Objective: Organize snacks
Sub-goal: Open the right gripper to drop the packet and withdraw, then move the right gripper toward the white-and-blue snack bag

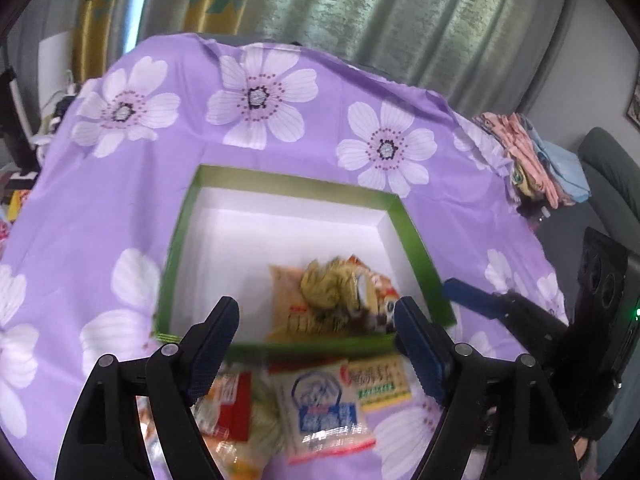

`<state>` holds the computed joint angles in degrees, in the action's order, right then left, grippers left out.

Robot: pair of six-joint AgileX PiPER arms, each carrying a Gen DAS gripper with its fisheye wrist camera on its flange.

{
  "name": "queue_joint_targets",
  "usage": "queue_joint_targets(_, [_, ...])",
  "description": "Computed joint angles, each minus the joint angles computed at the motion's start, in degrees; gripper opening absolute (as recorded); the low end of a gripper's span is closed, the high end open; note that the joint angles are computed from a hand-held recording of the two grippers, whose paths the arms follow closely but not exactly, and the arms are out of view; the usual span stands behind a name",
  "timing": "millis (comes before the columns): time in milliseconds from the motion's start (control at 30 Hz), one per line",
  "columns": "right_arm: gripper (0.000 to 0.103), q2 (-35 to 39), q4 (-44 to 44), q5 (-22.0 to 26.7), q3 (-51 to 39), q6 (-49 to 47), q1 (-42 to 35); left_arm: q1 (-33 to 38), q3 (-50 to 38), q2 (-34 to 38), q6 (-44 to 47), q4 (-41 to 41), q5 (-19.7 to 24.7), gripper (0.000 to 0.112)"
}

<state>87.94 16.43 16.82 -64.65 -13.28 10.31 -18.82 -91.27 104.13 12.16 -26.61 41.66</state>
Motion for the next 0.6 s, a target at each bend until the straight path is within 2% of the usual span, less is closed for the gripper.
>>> queue_joint_targets(67, [0.084,-2.5,-4.2,-0.6,2.6,4.4,0.8,0.4,4.5,-3.4,0.8,-0.6,-1.3,0.080])
queue_joint_targets(167, [0.084,-6.0,-5.7,-1.1,6.2,6.4,1.5,1.0,9.9,-7.7,2.1,-1.3,-2.5,0.080])
queue_joint_targets(267, [0.085,-9.4,-12.2,-1.7,9.5,13.3,2.8,0.5,14.8,-12.1,1.4,0.8,-4.6,0.080])
queue_joint_targets(500, [0.085,-16.1,-27.4,-0.9,15.0,29.9,6.9,-0.4,21.1,-18.8,-0.3,3.7,-6.1,0.080])
queue_joint_targets(600, [0.085,-18.2,-29.8,-0.1,16.3,32.8,8.2,0.3,22.8,-20.4,1.0,1.8,-5.3,0.080])
